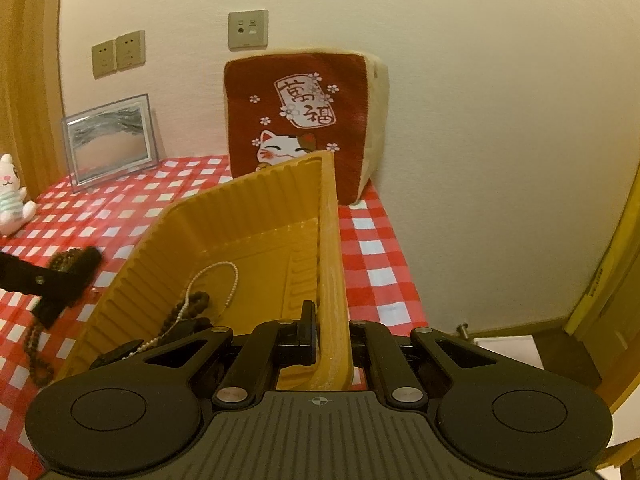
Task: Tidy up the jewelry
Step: 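Lower the black case into the tray and open the left tool while the right tool holds the tray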
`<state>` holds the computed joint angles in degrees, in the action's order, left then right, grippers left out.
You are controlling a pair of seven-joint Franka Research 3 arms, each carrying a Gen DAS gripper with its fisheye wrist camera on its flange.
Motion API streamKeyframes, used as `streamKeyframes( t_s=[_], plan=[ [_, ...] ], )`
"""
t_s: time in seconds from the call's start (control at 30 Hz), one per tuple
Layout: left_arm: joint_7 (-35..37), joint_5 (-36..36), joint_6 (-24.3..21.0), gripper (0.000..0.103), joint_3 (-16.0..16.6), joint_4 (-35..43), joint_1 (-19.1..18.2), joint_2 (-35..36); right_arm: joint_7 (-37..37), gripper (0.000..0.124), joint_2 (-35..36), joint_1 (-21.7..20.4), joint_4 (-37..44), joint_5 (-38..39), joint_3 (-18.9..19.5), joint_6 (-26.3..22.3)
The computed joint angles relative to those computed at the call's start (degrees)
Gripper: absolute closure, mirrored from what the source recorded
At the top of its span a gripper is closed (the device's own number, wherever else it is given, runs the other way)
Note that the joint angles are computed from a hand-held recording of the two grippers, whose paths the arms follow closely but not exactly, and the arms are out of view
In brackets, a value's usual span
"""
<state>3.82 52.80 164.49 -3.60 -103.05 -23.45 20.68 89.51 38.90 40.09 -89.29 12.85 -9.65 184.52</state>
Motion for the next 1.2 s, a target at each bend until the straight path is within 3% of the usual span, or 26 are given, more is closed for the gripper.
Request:
streamKeyframes(
  t_s=[0.23, 0.37, 0.6, 0.77, 0.93, 1.03, 1.2],
  plan=[
    [10.7, -11.1, 4.2, 0.084, -3.3, 8.2, 1.0, 8.0, -0.9, 0.119, -0.5, -0.8, -0.6, 0.1, 1.1, 0.4],
    [17.1, -17.0, 2.7, 0.084, -4.5, 12.8, 1.0, 11.8, -1.2, 0.118, -0.5, -1.0, -0.7, 0.3, 1.5, 0.4],
    [18.6, -21.8, 2.5, 0.084, -1.6, 12.8, -1.6, 12.6, -1.6, 0.119, -0.7, -1.4, -0.8, 0.6, 2.0, 0.3],
    [14.7, -19.3, 4.8, 0.083, 2.8, 11.6, -4.8, 11.1, -1.5, 0.119, -0.7, -1.4, -0.8, 0.7, 2.0, 0.1],
    [5.3, -10.8, 6.0, 0.083, 9.4, 7.5, -9.8, 7.0, -1.7, 0.119, -0.6, -1.8, -0.7, 0.5, 2.5, 0.0],
    [-2.0, -3.9, 3.5, 0.083, 12.3, 3.3, -12.1, 3.2, -1.6, 0.119, -0.6, -1.7, -0.7, 0.5, 2.4, 0.0],
    [-8.2, 2.3, -5.9, 0.083, 11.9, -4.0, -12.4, -3.2, -1.4, 0.119, -0.4, -1.8, -0.3, 0.4, 2.4, -0.3]
  ],
)
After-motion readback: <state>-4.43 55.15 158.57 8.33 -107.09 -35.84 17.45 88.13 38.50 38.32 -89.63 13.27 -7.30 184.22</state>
